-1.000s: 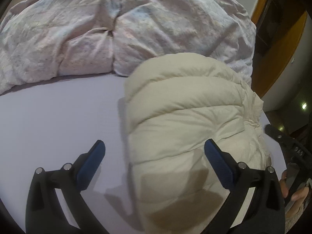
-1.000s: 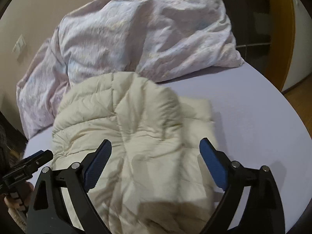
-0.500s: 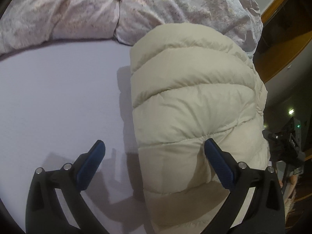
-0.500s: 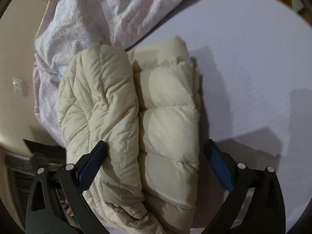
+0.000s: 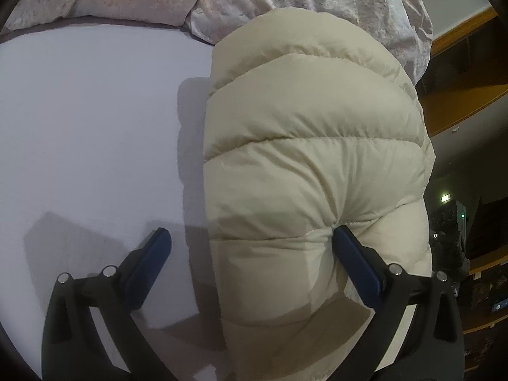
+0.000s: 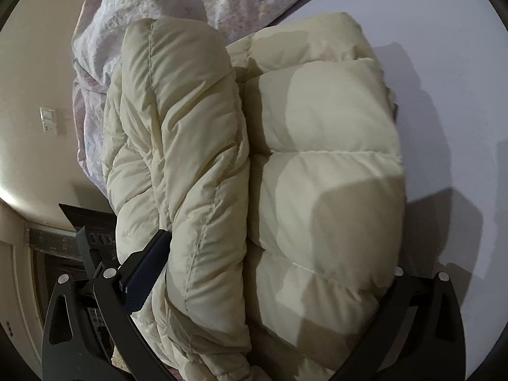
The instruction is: Fold large clothes
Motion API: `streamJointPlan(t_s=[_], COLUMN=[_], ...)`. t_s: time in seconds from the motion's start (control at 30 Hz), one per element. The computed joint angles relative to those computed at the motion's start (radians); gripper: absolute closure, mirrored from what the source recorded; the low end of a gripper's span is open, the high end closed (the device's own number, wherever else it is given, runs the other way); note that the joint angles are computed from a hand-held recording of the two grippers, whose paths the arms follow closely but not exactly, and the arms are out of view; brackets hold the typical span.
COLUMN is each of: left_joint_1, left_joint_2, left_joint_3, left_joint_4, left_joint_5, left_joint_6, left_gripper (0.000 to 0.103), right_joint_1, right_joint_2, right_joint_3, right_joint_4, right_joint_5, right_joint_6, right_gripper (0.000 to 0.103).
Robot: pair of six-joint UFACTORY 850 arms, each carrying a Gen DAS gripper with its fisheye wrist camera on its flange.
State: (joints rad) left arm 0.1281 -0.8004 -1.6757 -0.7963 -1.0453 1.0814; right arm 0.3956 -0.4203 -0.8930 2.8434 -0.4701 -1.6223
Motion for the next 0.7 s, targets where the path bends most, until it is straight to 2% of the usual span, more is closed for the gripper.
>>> streamJointPlan(t_s=[0.1,0.13,0.2,0.23,0.27,0.37,0.47,0.7], left_joint_1=[-0.002,0.0,0.011,0.015,0.02,0.03,0.055,0.127], left_joint_2=[0.004,0.007,0.005,0.002,0.002,0.016,0.011,-0.046], left_joint_3=[0.009,0.015,0.016,0.012,0.007,0.004,-0.019,-0.146], left_joint_4=[-0.015,-0.024,-0.063,-0.078,-0.088,-0.099,-0.11,-0.124], left_joint_5=[0.002,0.001,-0.025,-0.046,-0.064,-0.052,-0.053,-0.066], left_joint_6=[0.002,0.009,0.042,0.05,0.056,0.081,0.084,0.049], left_gripper=[0.002,0.002,0.014,0.029,0.037,0.052,0.059,0.065], right_joint_1=[0.0,-0.003,-0.007,-0.007,-0.006,-0.003,0.002,0.02], right_joint_2=[-0.021,-0.027,-0.038,-0.04,-0.044,-0.055,-0.078,-0.172], right_joint_3=[-0.011,-0.008,0.004,0.005,0.002,-0.029,-0.085,-0.269], right_joint_4=[0.003,-0.006,0.01,0.018,0.028,0.029,-0.002,-0.09], right_joint_5=[-0.055,-0.084,-0.157,-0.173,-0.186,-0.182,-0.155,-0.092], right_joint_6=[-0.004,0.011,0.013,0.007,-0.003,-0.018,-0.022,-0.002], right_gripper=[0.001,0.01,0.022,0.029,0.032,0.044,0.053,0.061])
